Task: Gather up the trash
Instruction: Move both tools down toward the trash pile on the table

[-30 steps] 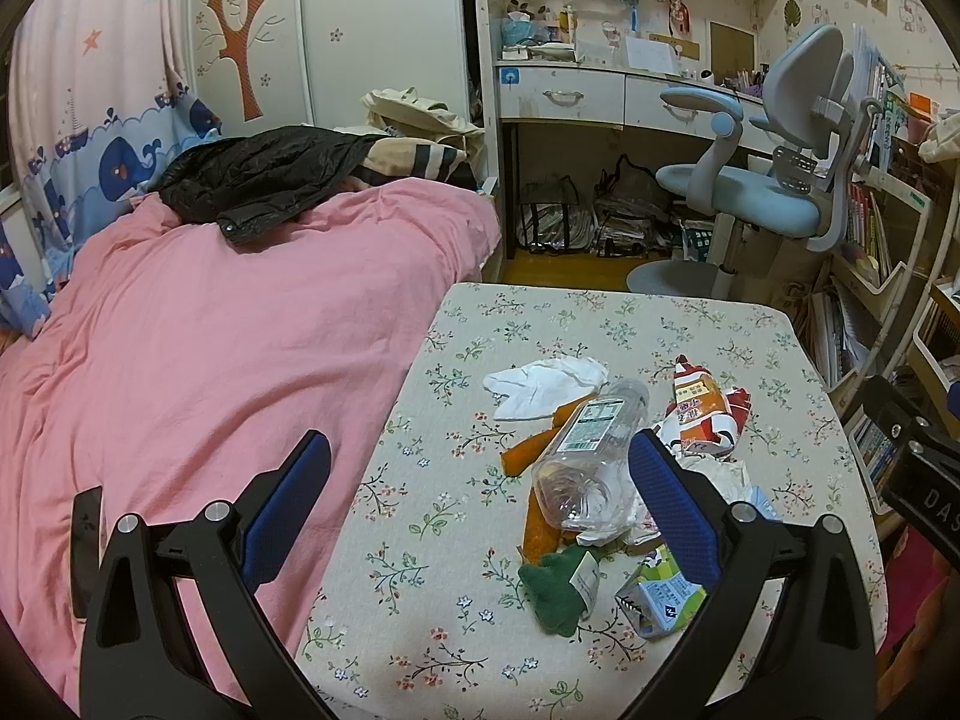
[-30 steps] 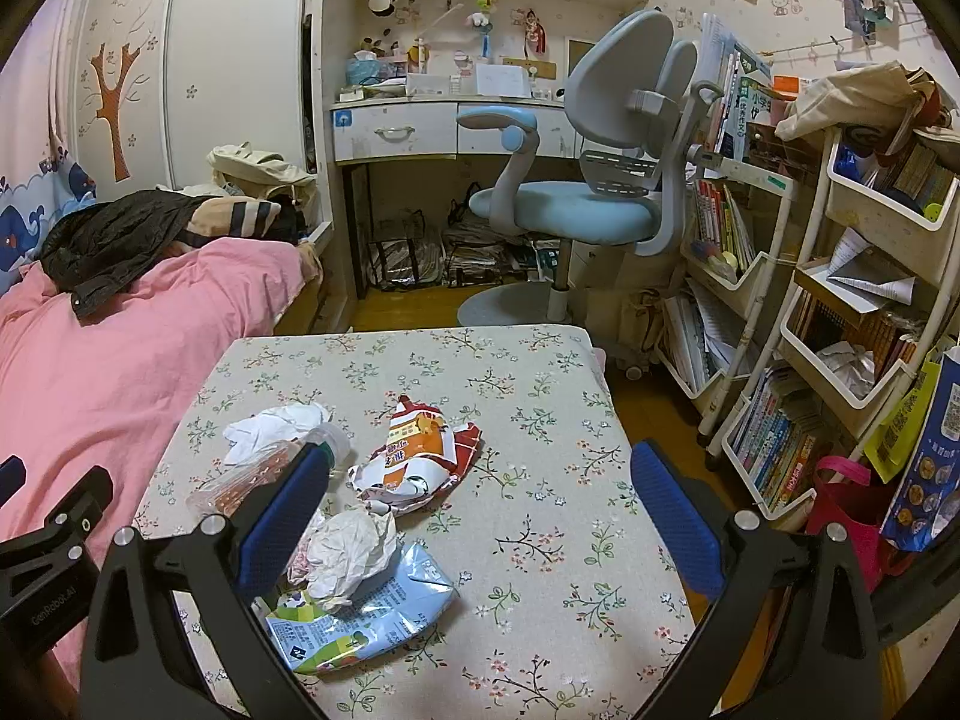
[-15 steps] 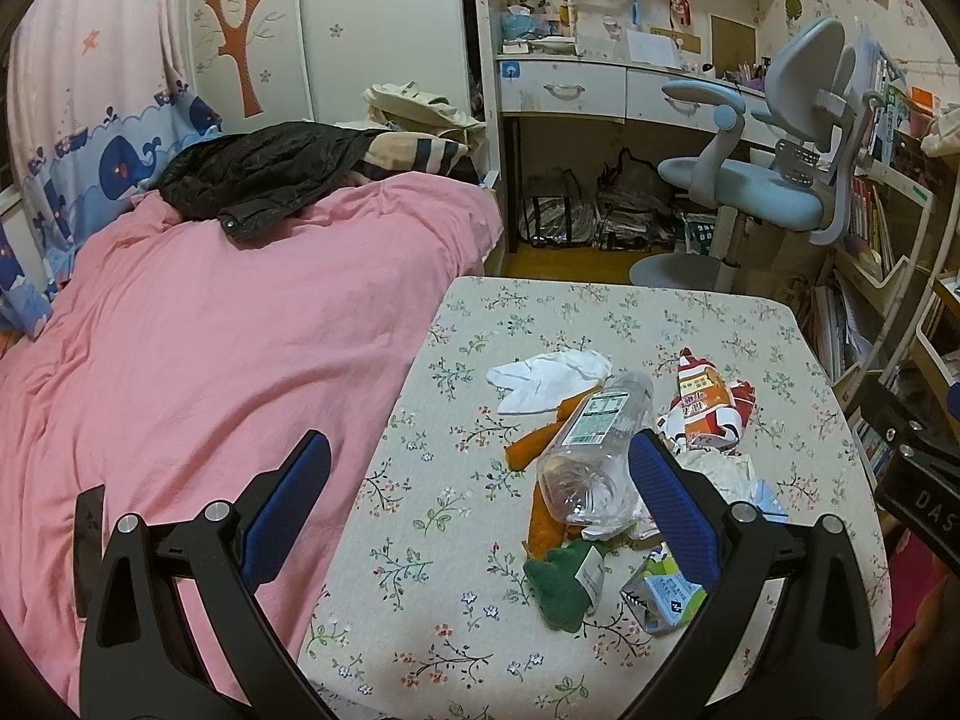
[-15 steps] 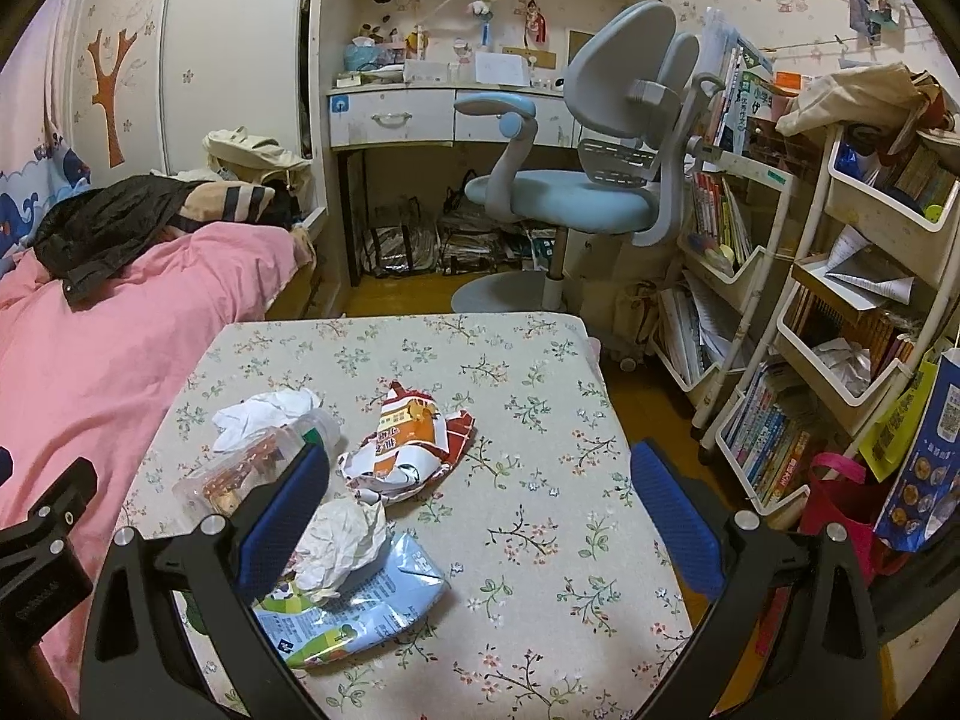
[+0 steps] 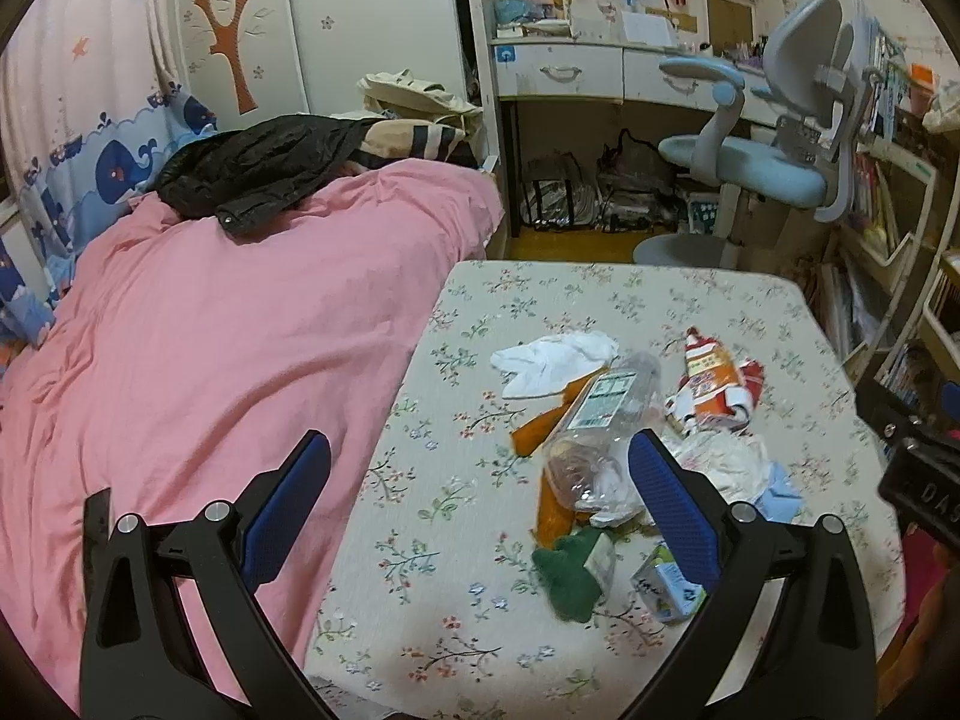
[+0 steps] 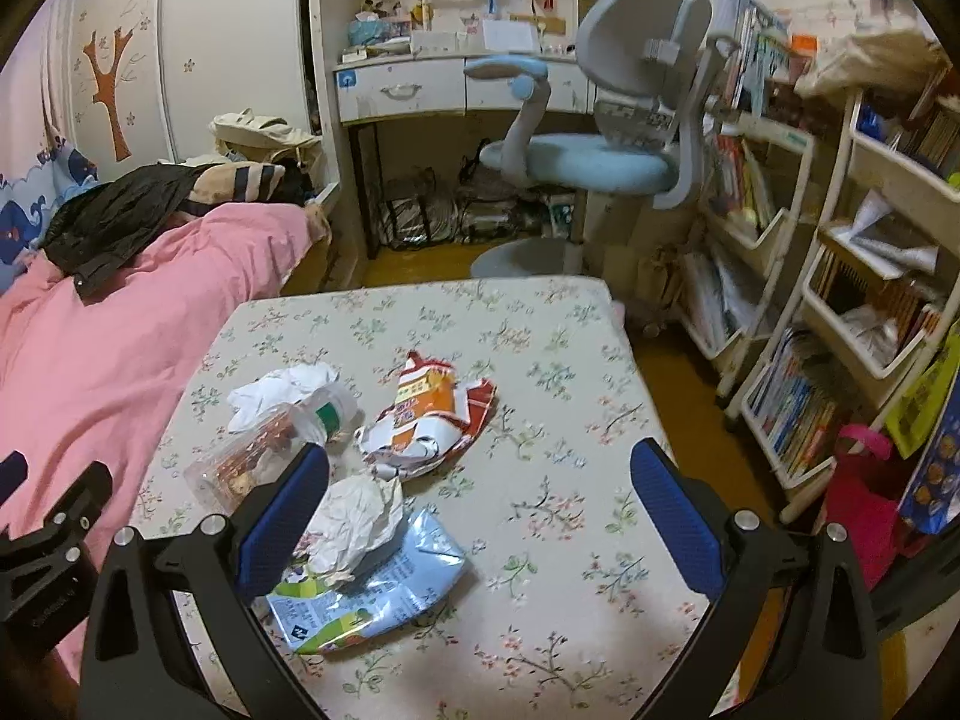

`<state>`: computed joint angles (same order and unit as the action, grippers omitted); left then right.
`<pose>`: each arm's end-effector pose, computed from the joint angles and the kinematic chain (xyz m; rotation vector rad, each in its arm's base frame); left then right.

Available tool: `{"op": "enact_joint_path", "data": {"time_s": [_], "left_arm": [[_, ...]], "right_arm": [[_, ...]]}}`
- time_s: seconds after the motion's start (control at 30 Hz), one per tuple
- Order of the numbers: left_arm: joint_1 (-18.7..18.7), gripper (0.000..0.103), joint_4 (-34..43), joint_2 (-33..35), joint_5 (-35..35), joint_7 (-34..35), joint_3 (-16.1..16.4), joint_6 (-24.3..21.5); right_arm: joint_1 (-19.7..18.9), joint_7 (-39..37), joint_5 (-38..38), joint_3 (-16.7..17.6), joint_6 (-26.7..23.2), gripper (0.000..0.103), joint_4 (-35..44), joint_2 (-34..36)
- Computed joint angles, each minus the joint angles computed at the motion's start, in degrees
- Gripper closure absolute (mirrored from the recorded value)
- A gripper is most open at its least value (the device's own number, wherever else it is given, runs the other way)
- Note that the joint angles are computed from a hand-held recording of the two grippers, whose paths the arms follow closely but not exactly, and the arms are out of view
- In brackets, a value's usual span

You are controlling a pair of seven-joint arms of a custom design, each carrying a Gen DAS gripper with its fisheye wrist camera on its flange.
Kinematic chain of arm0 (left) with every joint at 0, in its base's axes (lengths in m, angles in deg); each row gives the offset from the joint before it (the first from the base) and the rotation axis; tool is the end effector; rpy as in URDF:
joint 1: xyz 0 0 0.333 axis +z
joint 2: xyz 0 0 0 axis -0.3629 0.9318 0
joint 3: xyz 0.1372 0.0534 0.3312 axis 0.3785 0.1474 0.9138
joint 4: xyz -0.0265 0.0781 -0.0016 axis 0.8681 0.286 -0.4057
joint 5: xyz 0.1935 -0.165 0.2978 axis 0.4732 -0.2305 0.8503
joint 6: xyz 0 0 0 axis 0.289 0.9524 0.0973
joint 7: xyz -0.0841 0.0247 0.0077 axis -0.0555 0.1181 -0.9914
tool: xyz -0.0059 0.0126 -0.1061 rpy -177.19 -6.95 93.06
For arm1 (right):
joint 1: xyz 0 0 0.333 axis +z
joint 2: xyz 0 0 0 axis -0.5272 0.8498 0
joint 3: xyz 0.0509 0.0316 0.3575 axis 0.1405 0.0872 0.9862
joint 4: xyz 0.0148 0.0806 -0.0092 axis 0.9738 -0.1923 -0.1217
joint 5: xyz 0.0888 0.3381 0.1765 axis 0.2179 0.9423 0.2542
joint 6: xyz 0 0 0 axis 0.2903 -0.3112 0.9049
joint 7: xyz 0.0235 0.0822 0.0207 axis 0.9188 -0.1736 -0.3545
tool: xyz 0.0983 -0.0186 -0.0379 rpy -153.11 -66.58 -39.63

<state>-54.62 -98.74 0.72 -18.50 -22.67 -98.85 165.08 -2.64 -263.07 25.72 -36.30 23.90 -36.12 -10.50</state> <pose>0.5594 -0.5018 0.6141 -1.3473 2.0136 -0.8176 0.4718 0.3313 0.6146 -1.1331 2.2711 -1.0077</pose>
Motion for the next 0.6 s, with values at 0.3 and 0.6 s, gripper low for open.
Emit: {"op": "enact_joint_path", "data": {"time_s": [0.3,0.6], "left_arm": [[1.99,0.007,3.62,2.37,-7.22,3.73,-1.41,-5.51],[0.28,0.007,7.99,6.94,-11.82,11.77,-2.14,-11.82]], "right_arm": [[-1.83,-3.90,5.57,-1.11,3.21,0.007,-3.02,-1.91],[-3.60,-14.57,20.03,-2.22,12.64,0.007,-5.32,0.35]]}}
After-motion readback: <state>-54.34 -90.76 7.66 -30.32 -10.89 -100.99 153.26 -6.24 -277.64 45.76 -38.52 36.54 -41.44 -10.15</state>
